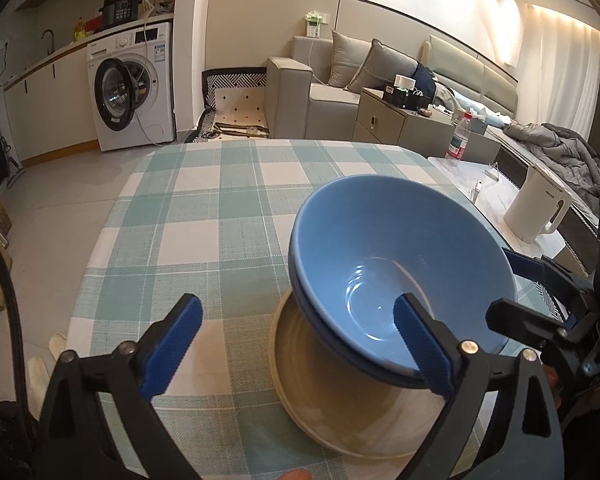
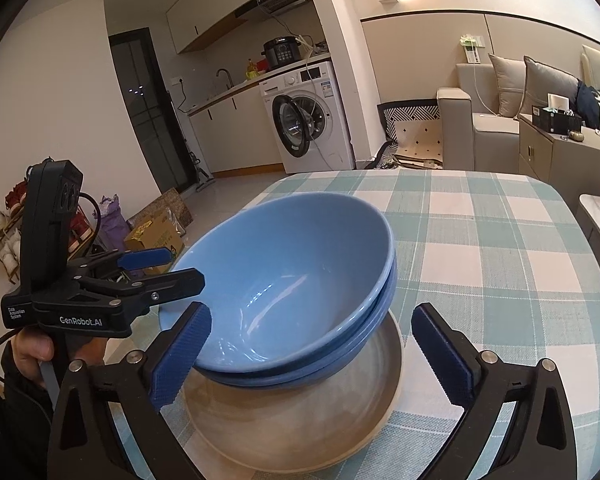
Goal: Organize plates and bowls
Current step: 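Lower the bowl stack onto the cream plates and open both tools, then withdraw both tools from the bowl and plate stack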
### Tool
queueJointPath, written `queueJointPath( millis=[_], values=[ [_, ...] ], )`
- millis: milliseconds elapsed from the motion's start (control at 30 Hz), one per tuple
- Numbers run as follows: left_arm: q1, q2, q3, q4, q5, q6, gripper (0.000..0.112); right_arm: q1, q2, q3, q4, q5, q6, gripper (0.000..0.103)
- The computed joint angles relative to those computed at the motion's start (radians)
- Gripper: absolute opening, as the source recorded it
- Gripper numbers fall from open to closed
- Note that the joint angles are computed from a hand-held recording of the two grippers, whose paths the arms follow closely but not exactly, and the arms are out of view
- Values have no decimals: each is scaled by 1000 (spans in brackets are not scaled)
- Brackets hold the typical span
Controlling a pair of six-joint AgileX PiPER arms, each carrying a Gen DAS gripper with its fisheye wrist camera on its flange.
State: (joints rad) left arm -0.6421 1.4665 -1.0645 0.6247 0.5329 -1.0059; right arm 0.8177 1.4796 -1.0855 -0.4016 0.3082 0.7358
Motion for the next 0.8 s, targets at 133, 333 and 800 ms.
queueJointPath(
  millis=[133,333,800],
  values=[
    [-21,-33,54,122,-14,-108,103,25,-26,31,-112,-9,94,102],
    [-51,-93,144,312,-49,-279,103,61,-65,78,-329,-9,268,102],
    [-137,-168,321,773,-10,-719,103,13,-192,289,-799,-87,717,102]
  ],
)
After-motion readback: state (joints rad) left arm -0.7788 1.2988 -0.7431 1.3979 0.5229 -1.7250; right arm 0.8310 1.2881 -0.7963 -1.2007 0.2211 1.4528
